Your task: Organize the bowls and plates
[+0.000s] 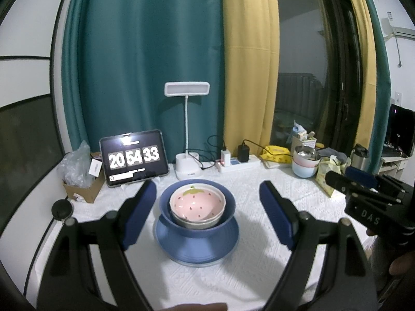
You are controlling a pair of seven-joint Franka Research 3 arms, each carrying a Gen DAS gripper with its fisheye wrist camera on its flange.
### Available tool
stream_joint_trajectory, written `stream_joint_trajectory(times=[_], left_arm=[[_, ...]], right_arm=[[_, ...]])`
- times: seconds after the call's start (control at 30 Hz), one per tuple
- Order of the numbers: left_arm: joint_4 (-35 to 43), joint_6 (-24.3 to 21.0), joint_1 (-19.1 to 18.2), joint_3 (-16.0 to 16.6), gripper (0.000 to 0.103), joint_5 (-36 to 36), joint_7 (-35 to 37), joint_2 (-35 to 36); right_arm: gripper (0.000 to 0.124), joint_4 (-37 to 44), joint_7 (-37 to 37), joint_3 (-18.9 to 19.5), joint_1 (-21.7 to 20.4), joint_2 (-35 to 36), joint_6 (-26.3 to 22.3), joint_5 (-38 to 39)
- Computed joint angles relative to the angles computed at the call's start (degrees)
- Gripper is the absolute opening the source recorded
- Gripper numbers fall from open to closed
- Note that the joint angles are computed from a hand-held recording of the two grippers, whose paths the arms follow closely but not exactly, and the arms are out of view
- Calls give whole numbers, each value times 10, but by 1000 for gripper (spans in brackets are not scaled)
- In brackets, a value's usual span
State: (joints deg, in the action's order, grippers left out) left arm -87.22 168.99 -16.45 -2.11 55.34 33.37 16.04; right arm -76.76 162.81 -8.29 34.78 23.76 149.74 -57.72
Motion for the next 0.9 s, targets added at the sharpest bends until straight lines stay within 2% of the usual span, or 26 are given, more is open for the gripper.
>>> stream_joint_trajectory(times=[0.9], left_arm=[[0, -2, -1, 0, 83, 2, -3, 1]], right_arm=[[50, 2, -5, -1, 0, 2, 0, 6]])
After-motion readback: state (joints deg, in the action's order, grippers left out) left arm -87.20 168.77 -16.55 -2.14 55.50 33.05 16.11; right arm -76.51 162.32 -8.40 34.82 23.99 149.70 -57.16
